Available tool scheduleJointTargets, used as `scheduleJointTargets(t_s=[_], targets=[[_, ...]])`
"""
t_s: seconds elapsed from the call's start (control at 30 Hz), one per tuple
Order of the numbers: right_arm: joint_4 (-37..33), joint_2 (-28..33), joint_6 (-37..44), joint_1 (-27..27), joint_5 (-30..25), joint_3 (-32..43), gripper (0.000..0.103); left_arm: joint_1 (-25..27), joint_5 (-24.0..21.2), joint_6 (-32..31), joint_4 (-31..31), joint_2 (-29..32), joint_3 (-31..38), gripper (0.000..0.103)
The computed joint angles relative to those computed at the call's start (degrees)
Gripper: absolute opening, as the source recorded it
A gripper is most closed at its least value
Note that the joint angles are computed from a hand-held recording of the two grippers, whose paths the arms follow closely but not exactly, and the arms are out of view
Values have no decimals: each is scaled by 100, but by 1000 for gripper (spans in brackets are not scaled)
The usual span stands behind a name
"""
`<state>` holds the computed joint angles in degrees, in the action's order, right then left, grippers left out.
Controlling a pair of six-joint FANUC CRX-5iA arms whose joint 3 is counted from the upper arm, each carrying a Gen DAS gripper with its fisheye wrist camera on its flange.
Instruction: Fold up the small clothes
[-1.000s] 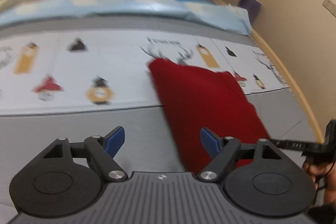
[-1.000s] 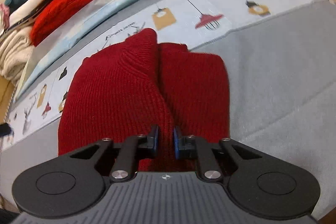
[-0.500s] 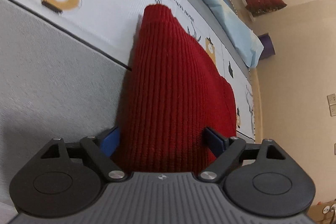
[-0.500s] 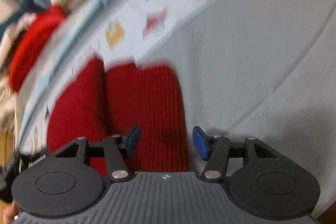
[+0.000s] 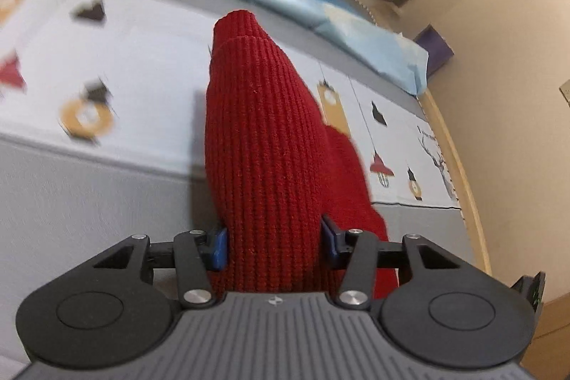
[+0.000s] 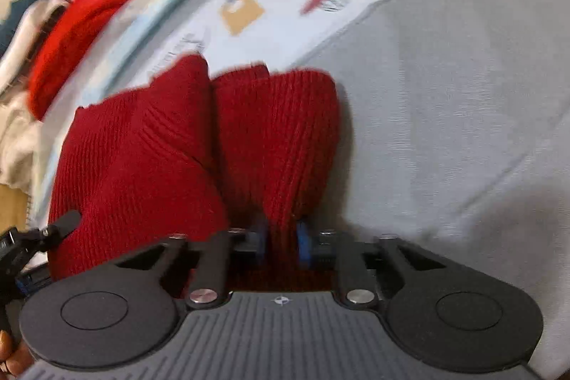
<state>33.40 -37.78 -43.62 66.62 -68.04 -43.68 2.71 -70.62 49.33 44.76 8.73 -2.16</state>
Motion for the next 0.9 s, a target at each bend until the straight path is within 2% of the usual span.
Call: scheduleJointTargets(t_s=[0.13,0.23,0.3,0.37,0.43,0.47,0.53,0.6,0.67,0.73,0.8,0.87,0.9], targets=[[711,539,-22,-348,973,125,15,484,-242,-432,-124,110,548,54],[676,1172,334,-706,1777,472,15,800,-302,-469,-342,361,1058,54],[674,1624,610,-846,2112,760,15,975,-479,-315,-516,610,1465,55],[649,2035,931,-888,2187,1083,19,1115,-750,-91,-776,944,1943,58],[615,2346,1166,-851,1975,1389,29,1209,-750,227,-1245,1108,2288,58],[658,2467,1236,-803,1803,1514,31,1286,-501,172,-1355,1012,2205,58],[819,2524,1295,-754,1645,1566,37,1496,-132,-339,-1093,775,1867,63],[919,2663,1324,-794,1579,1714,42,1665,-351,-662,-866,777,1868,64],[1243,2692,1222,-864,1791,1672,48,1780,-605,-876,-798,787,1922,64],[1264,2760,1354,-861,1990,1741,63,1845,-647,-1008,-752,702,1845,64],[860,2865,1759,-980,2442,1852,64,1879,-712,-1029,-751,620,1782,64],[184,3043,2379,-1014,2418,2122,62,1878,-667,-1016,-801,509,1676,64],[-42,3081,2547,-1025,2428,2188,52,1892,-650,-1068,-767,442,1579,64]])
